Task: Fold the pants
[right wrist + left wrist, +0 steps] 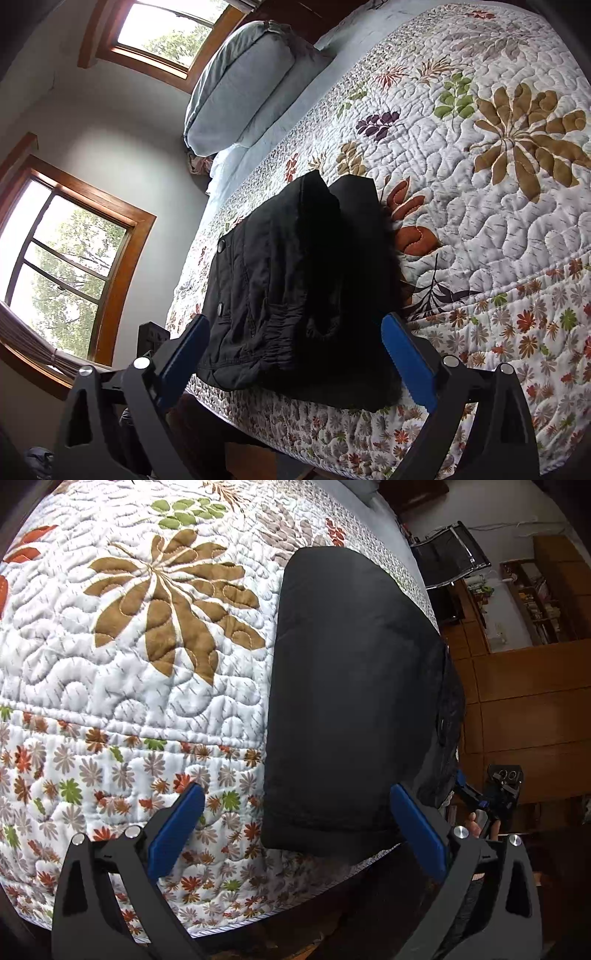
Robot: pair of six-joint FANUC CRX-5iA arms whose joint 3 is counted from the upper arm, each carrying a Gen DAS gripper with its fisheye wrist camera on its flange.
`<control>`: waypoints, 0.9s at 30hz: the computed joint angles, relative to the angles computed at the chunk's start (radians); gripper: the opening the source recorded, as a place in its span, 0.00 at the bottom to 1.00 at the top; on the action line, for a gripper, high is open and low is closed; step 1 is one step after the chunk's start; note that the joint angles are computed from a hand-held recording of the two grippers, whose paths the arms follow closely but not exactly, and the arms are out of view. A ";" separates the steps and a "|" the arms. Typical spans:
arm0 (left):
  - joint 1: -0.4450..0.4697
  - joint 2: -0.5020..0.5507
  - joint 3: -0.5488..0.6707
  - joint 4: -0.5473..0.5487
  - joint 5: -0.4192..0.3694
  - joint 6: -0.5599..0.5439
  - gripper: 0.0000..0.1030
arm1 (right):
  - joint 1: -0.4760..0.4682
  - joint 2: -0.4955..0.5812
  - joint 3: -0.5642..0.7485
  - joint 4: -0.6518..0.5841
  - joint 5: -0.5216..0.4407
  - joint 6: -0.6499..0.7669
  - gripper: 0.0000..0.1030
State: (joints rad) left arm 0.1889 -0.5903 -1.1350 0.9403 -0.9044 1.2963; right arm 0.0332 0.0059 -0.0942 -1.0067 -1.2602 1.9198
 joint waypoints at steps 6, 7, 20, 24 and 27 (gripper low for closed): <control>-0.132 0.118 -0.017 0.197 0.042 -0.117 0.97 | 0.021 0.026 0.007 0.033 0.004 -0.022 0.93; -0.148 0.133 -0.012 0.205 0.054 -0.122 0.97 | 0.021 0.030 0.008 0.033 0.002 -0.024 0.95; -0.247 0.284 0.092 0.195 0.116 -0.035 0.97 | 0.036 0.105 0.028 0.063 -0.039 -0.038 0.97; -0.225 0.319 0.120 0.181 0.080 -0.019 0.97 | 0.032 0.123 0.022 0.045 -0.044 -0.021 0.97; -0.241 0.361 0.155 0.176 0.091 0.004 0.98 | 0.022 0.133 0.025 0.014 -0.056 -0.005 0.97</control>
